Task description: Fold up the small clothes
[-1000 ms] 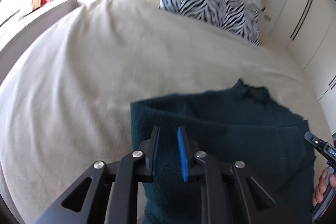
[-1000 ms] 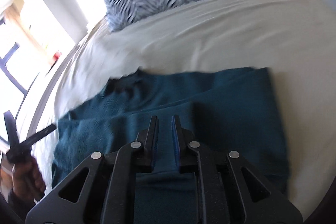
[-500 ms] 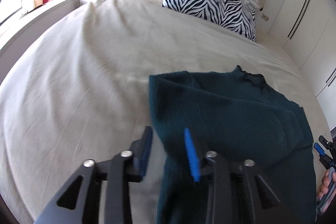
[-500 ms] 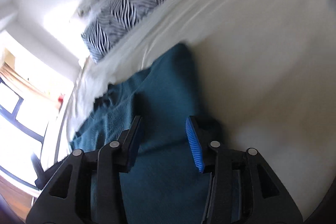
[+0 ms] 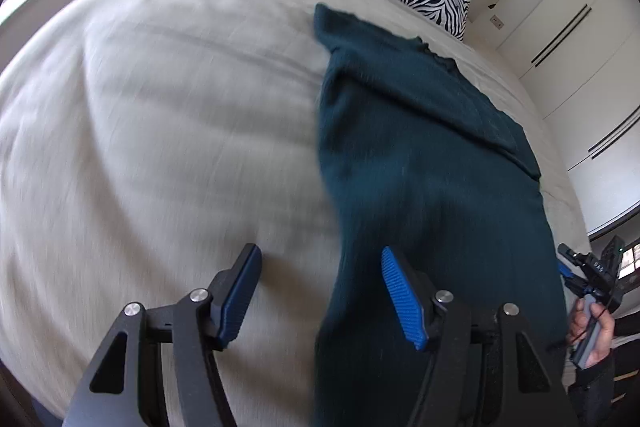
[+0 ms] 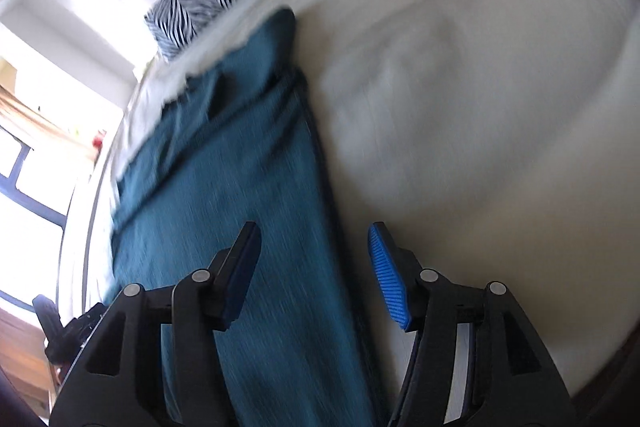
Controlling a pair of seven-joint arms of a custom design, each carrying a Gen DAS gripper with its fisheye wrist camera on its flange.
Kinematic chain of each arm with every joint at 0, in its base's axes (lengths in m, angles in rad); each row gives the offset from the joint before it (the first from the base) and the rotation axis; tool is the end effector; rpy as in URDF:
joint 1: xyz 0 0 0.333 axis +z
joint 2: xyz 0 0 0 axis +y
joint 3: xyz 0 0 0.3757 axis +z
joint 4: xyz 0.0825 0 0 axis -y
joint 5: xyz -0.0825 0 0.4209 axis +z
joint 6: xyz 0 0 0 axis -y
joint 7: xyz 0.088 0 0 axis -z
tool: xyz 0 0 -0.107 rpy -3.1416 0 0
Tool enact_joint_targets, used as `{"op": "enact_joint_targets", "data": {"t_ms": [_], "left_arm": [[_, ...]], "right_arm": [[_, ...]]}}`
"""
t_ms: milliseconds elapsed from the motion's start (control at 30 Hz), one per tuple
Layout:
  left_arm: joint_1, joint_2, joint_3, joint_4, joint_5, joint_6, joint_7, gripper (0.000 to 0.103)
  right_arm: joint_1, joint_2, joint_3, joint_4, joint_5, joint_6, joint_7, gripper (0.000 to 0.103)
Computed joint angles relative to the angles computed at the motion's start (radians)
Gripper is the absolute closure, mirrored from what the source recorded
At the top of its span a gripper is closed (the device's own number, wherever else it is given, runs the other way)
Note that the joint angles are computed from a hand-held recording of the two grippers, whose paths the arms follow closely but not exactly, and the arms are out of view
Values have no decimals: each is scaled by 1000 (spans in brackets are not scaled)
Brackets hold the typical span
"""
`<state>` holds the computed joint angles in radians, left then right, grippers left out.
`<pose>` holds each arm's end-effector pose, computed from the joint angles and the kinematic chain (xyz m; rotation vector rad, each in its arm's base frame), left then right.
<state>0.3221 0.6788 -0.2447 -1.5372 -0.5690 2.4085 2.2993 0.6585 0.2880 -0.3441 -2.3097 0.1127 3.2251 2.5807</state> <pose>0.7880 0.0964 0.3115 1.8936 -2.2865 0.9083 0.5793 0.1848 0.3279 -0.9794 2.3005 -0.1819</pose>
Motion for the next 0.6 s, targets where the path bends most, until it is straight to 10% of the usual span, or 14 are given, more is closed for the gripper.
{"op": "enact_joint_targets", "data": {"t_ms": [167,600], "left_arm": [[45,-62,8,-84,-43,-64,0,38],[0,-133,74,-175,14,-188,37,40]], "right_arm": [[88,-71,-61,-76,-27,-10,20,49],[-66,-219,133,-193,-107,-47,66,49]]}}
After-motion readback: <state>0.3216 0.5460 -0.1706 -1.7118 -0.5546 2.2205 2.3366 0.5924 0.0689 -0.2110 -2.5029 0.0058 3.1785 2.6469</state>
